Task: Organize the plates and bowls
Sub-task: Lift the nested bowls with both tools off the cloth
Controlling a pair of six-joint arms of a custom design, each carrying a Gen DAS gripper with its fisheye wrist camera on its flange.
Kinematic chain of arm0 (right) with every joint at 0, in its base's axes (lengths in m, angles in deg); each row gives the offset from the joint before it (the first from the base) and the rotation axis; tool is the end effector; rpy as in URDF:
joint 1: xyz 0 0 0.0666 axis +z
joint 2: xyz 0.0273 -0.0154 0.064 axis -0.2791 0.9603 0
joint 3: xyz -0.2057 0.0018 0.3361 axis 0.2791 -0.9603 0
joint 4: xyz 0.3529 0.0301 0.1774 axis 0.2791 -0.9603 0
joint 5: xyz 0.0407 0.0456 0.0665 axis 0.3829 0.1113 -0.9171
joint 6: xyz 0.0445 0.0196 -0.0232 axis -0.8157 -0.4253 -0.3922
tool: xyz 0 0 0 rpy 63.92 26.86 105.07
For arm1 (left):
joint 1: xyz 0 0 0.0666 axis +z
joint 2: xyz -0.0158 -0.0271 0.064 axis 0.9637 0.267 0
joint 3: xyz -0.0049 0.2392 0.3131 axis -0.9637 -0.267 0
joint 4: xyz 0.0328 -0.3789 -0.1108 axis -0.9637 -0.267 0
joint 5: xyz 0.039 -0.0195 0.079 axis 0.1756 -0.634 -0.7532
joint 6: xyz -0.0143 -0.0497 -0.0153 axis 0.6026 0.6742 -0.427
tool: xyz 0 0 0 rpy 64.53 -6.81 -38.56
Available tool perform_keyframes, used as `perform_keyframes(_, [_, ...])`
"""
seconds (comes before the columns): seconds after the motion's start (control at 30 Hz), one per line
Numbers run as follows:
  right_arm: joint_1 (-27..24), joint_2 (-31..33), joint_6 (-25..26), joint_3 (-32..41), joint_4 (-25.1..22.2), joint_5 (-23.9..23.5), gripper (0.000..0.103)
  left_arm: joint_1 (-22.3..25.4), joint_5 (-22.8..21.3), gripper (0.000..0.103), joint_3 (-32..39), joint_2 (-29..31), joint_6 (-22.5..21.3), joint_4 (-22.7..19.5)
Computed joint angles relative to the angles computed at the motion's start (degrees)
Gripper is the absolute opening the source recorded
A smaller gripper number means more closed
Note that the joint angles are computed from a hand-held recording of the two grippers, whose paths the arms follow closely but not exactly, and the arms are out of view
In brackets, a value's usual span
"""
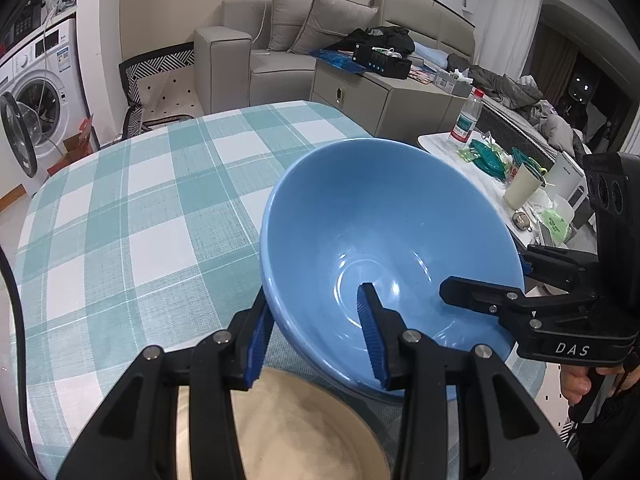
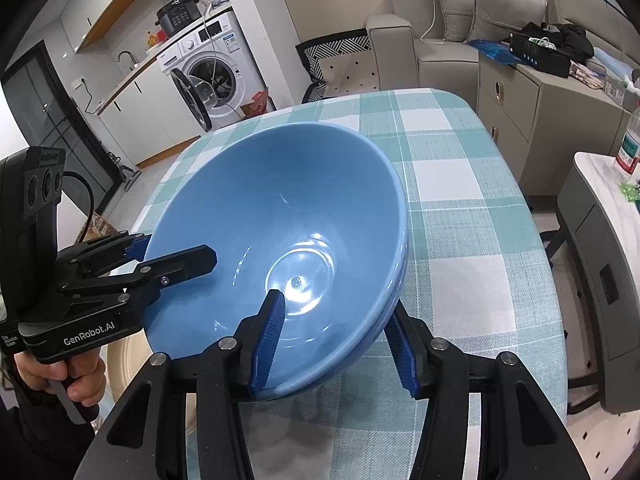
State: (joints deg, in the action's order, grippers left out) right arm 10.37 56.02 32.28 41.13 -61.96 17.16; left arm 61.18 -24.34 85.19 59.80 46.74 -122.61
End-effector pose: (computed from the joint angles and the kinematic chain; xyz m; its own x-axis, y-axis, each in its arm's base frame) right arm 0.5716 0.2808 0.4762 -0.8098 0.1964 -0.5528 0.0679 0.9674 0.2441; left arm 0.5999 -0.1582 0.4604 -0.6414 0.4269 -0.6375 0.6588 0.7323 -0.1725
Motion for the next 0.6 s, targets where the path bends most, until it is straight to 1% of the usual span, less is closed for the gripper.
perform_keyframes(0.33, [1.3, -0.2, 0.9, 2.2, -0.9, 0.9, 0.052, 0.9, -0.2, 0.041, -1.5, -2.8, 0.8, 1.3])
perform_keyframes(0.6, [2.4, 1.6, 2.4, 7.0, -3.2, 1.2, 0.052, 2.1, -0.7, 0.041, -2.4, -4.6, 1.4, 2.0])
